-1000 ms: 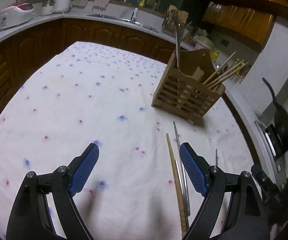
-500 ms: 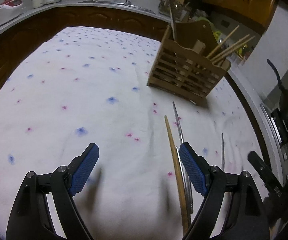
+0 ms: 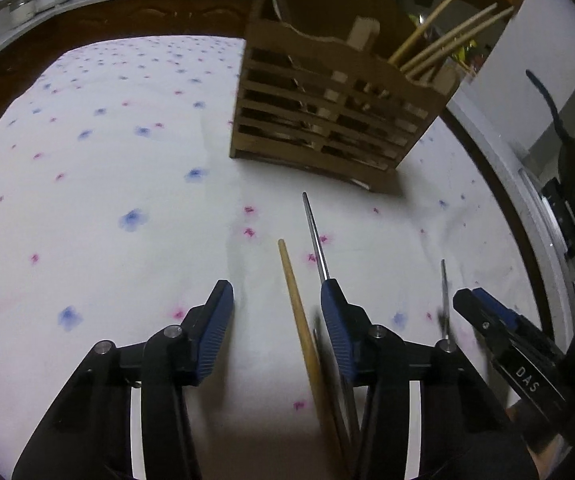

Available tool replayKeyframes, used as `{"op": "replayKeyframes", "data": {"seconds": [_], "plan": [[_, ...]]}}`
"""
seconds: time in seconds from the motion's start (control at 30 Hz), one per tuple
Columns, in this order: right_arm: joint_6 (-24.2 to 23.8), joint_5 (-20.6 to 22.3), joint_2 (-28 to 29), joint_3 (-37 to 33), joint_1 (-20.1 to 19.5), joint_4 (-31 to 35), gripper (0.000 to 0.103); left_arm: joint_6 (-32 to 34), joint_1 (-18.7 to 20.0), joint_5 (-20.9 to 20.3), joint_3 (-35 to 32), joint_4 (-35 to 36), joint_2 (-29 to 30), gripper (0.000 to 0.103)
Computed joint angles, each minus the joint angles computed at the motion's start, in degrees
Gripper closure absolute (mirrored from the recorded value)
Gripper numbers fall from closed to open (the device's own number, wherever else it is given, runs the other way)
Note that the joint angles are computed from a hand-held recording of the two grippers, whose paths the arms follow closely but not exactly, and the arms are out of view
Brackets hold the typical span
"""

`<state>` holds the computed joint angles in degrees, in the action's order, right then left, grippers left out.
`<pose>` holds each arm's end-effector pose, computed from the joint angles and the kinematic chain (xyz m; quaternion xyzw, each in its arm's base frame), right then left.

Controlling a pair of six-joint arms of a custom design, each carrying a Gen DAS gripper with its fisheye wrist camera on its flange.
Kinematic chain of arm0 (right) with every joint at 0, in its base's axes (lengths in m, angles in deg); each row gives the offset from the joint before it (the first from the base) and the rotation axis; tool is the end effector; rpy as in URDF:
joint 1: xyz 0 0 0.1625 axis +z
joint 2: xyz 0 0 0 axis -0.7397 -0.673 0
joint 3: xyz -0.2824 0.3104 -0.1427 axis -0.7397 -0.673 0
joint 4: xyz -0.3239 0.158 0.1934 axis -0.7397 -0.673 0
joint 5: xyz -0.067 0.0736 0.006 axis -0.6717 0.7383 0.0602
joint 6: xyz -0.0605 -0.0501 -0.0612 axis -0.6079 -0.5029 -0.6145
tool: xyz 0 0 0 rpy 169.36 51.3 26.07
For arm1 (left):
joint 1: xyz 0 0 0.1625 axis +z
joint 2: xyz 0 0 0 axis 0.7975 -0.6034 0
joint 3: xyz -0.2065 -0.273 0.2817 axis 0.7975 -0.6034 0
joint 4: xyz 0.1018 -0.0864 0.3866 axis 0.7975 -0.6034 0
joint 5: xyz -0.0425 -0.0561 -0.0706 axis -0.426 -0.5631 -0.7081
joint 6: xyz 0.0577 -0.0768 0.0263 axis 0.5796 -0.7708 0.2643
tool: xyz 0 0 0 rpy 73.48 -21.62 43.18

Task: Organize utensils
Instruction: 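Grasp a bamboo chopstick with the left tool while the right tool grasps a metal skewer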

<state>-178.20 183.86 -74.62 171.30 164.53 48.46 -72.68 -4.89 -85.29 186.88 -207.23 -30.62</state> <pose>0.2072 -0.2969 0.0686 -0.0639 -0.8462 0.4276 0.3114 -0.1408 -0.4225 0.1441 0.2771 0.9314 -0.1418 0.1884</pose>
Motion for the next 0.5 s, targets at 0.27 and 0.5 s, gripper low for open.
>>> {"op": "replayKeyframes", "data": {"seconds": [0.27,0.5], "plan": [[-2.7,0.4,2.3,-2.5,-2.9,1.8,0.067,4.8,-1.1,3.7,-0.5,-3.0,5.3,0.071],[-5.0,2.9,4.5,-4.9,-2.4,3.8,0.075,6.6,-1.8,7.2,0.7,-5.9,5.9,0.094]]}}
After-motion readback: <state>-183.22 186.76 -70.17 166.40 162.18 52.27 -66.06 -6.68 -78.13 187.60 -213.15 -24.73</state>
